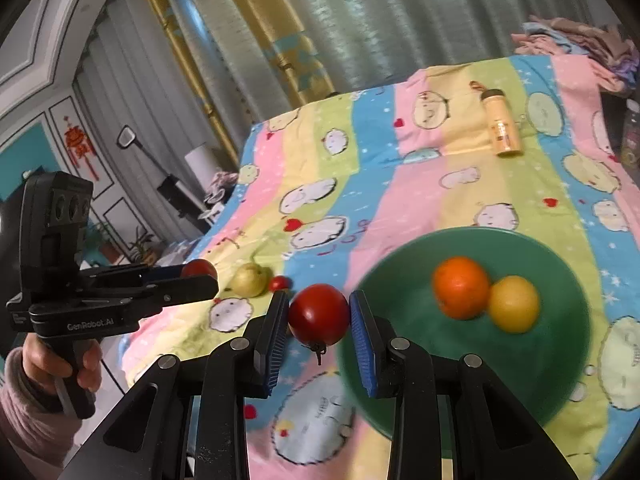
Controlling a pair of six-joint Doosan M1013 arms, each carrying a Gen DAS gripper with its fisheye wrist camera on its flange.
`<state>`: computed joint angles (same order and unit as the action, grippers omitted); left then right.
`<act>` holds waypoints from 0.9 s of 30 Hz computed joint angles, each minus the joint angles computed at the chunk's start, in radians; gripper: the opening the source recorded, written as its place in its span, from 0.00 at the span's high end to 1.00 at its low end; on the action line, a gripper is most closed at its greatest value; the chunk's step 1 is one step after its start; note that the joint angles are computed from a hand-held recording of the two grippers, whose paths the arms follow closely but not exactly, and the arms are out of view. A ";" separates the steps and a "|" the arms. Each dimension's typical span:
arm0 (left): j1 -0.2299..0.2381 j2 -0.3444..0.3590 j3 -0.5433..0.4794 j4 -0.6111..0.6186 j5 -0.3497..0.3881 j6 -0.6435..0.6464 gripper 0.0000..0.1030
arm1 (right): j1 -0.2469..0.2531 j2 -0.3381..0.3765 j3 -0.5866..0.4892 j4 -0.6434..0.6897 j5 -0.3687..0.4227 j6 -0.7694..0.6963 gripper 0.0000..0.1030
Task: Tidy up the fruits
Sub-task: 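Carry the tomato with the right tool into the green bowl and release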
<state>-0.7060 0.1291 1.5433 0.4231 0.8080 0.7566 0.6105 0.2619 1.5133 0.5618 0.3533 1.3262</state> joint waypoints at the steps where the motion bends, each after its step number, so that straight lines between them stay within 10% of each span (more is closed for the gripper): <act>1: -0.001 0.005 -0.007 -0.007 -0.004 0.007 0.69 | -0.003 -0.005 0.006 -0.010 -0.004 0.010 0.68; 16: 0.013 0.089 -0.084 -0.158 -0.059 0.155 0.69 | -0.038 -0.019 0.053 -0.069 -0.025 0.111 0.68; 27: 0.032 0.157 -0.139 -0.272 -0.079 0.288 0.69 | -0.028 -0.006 0.048 -0.369 0.017 0.402 0.68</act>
<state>-0.6742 0.2866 1.4045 0.1511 0.7287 1.0448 0.5827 0.2557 1.5617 0.1924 0.3698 1.7286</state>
